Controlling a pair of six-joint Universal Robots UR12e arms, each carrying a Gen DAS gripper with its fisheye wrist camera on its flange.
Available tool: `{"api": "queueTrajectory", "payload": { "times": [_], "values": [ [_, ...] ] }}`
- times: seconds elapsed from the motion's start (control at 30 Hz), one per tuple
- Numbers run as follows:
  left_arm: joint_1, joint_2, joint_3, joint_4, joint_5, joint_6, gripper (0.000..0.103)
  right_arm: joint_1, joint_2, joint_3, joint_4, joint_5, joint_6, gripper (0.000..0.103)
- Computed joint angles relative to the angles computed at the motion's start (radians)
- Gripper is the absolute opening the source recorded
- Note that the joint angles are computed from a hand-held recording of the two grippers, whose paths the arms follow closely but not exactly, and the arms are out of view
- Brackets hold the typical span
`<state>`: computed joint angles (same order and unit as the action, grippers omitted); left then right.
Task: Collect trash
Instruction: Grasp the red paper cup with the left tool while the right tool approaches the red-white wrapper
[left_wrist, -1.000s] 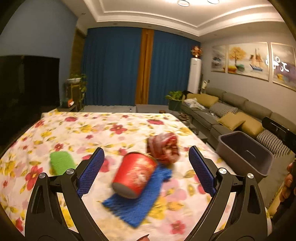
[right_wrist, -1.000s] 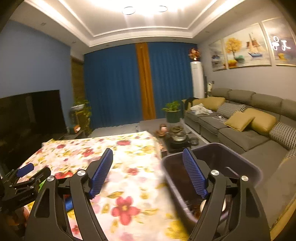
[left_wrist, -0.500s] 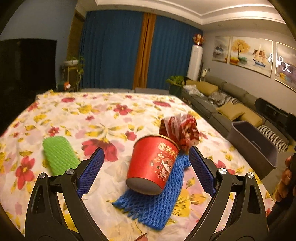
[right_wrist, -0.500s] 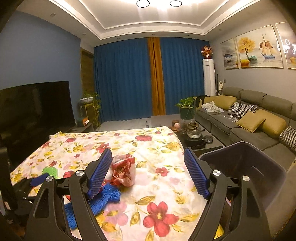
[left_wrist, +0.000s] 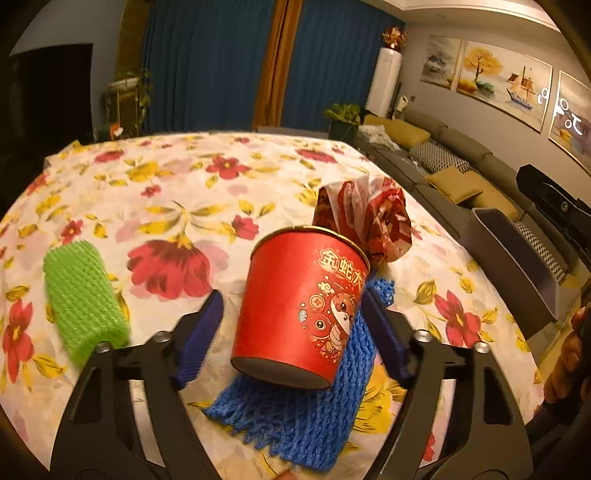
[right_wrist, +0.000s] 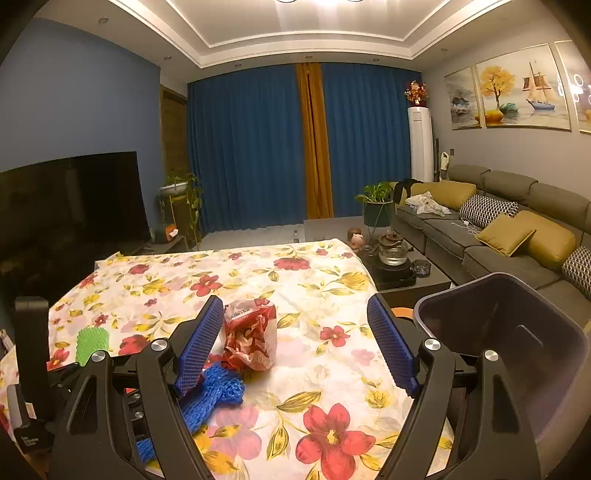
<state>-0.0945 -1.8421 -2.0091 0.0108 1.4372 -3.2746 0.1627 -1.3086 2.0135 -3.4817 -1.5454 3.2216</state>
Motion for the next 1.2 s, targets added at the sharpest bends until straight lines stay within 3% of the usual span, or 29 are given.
{"api": "queueTrajectory", "payload": {
  "times": [0.27, 0.37, 0.43, 0.57, 0.7, 1.0, 1.2],
  "values": [
    [0.007, 0.007, -0.016, 0.044, -0.019, -0.014, 0.060, 0.009, 0.016, -0.019, 0.033, -0.005, -0.010, 0.078],
    [0.022, 0.027, -0.040, 0.116, -0.037, -0.068, 0.060, 0.017, 0.025, -0.032, 0.053, -0.009, -0.021, 0.078],
    [0.020, 0.037, -0.051, 0.167, 0.004, -0.088, 0.060, 0.022, 0.034, -0.046, 0.076, -0.009, -0.022, 0.078],
    [0.001, 0.048, -0.069, 0.262, 0.165, -0.121, 0.061, 0.036, 0.061, -0.079, 0.119, -0.016, -0.025, 0.078],
    [-0.001, 0.054, -0.083, 0.300, 0.234, -0.146, 0.061, 0.050, 0.091, -0.118, 0.164, -0.033, -0.028, 0.078],
    [-0.002, 0.061, -0.090, 0.299, 0.264, -0.169, 0.062, 0.074, 0.150, -0.192, 0.236, -0.083, -0.024, 0.078],
    [-0.004, 0.063, -0.092, 0.310, 0.273, -0.173, 0.062, 0.075, 0.161, -0.219, 0.279, -0.089, -0.016, 0.072]
  ]
}}
